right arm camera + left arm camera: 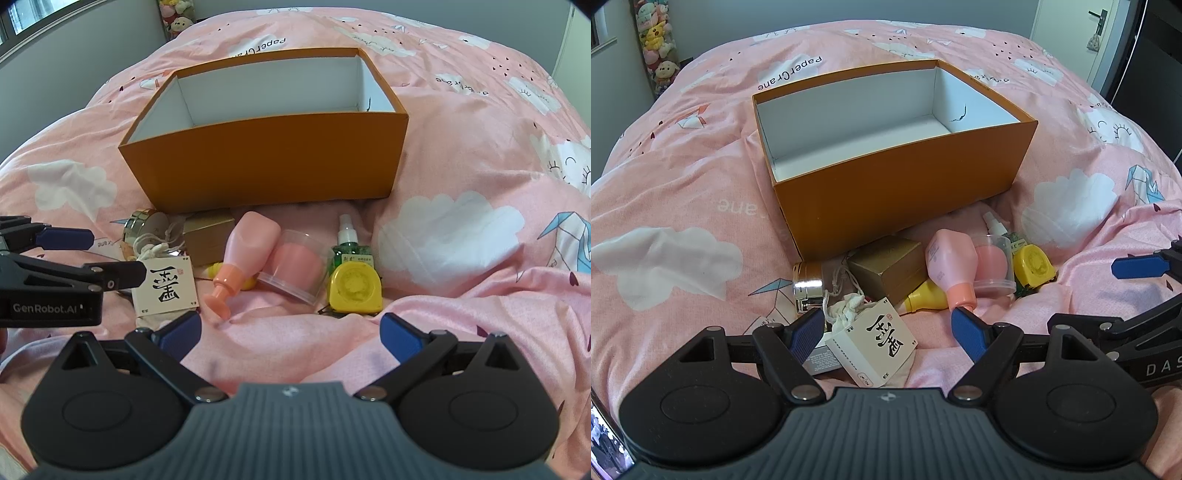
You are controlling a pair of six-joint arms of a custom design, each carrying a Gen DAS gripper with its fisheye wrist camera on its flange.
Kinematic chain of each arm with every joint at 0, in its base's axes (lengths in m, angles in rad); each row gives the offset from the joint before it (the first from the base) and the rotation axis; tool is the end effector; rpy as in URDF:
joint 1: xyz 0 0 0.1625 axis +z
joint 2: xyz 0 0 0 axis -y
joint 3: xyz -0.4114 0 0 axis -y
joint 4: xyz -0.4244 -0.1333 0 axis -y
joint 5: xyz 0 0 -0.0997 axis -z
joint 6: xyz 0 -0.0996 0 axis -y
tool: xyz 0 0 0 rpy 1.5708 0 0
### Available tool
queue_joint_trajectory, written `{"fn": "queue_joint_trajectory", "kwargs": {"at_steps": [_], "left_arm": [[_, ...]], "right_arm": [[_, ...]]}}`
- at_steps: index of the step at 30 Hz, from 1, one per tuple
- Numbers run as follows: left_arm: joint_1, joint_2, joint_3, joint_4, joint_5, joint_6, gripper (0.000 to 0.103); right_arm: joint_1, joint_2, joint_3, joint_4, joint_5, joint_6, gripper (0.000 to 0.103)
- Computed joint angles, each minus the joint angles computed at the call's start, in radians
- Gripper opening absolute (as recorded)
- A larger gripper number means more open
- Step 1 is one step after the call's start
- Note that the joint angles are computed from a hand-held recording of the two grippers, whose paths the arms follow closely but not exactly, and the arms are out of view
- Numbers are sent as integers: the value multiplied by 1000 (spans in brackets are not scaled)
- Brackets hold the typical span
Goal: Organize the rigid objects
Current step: 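Grasp the pink pump bottle with left tool while right tool grasps the sponge cup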
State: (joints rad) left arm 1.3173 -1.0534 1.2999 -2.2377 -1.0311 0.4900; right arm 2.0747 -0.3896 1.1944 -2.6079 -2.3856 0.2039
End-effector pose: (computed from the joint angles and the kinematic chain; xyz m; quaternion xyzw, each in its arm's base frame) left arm -0.0072 -0.7635 0.3792 0.2906 0.8984 -0.1689 0.2826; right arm 0.4335 -0.6603 -0.0306 0.0909 -0.9086 0.2362 0.3323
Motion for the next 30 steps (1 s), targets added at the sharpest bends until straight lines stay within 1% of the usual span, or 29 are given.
{"fn": "queue_joint_trajectory", "kwargs": {"at_steps": [2, 4, 5, 7, 9, 11, 12, 13, 14, 15, 16, 17, 18, 19, 21, 22, 23, 24, 25, 26, 28, 29, 30], "left_arm": [[3, 3, -16, 17, -13, -13, 91], [8, 9, -37, 35, -37, -18, 82], [11, 11, -46, 44, -50, -18, 80], [18, 23, -79, 81, -85, -13, 66], [22, 35, -104, 109, -111, -11, 63], [27, 52, -136, 142, -151, 8, 59], [28, 59, -146, 150, -164, 19, 56], [28, 66, -156, 157, -176, 26, 54], [29, 77, -172, 171, -187, 26, 52], [32, 84, -184, 184, -201, 30, 47], [34, 95, -199, 195, -212, 35, 44], [35, 107, -212, 200, -212, 36, 44], [35, 113, -217, 200, -208, 39, 42], [35, 124, -227, 202, -198, 43, 36], [37, 144, -246, 206, -170, 37, 28], [39, 156, -262, 216, -159, 28, 23], [44, 169, -284, 238, -158, 12, 21], [49, 181, -306, 264, -163, -8, 20], [55, 193, -330, 293, -175, -33, 20], [62, 204, -351, 322, -193, -57, 20], [71, 216, -366, 343, -223, -86, 22], [72, 219, -361, 337, -230, -83, 22], [70, 218, -349, 327, -232, -75, 24]], "right_arm": [[-3, -3, 1, 4, 14, -1, 101], [-8, -8, 0, 14, 32, 0, 101], [-10, -8, -4, 19, 37, -4, 101], [-14, -11, -7, 18, 47, -14, 101], [-20, -14, -15, 23, 66, -28, 101], [-27, -16, -26, 24, 83, -42, 98], [-31, -15, -35, 31, 92, -45, 91], [-36, -15, -46, 43, 104, -46, 86], [-40, -15, -55, 47, 115, -48, 86], [-45, -13, -63, 44, 125, -56, 85], [-50, -9, -76, 49, 132, -62, 79], [-54, -2, -93, 63, 134, -63, 73], [-59, 6, -112, 79, 139, -60, 63], [-67, 15, -131, 93, 150, -49, 55], [-87, 29, -161, 110, 186, -15, 49], [-96, 38, -178, 121, 204, 4, 41], [-104, 47, -194, 129, 214, 17, 37], [-109, 57, -209, 135, 220, 23, 30], [-115, 70, -224, 135, 221, 33, 26], [-117, 80, -237, 136, 215, 39, 25], [-123, 101, -259, 141, 207, 42, 15], [-126, 105, -264, 150, 207, 47, 15], [-128, 107, -265, 157, 202, 54, 15]]}}
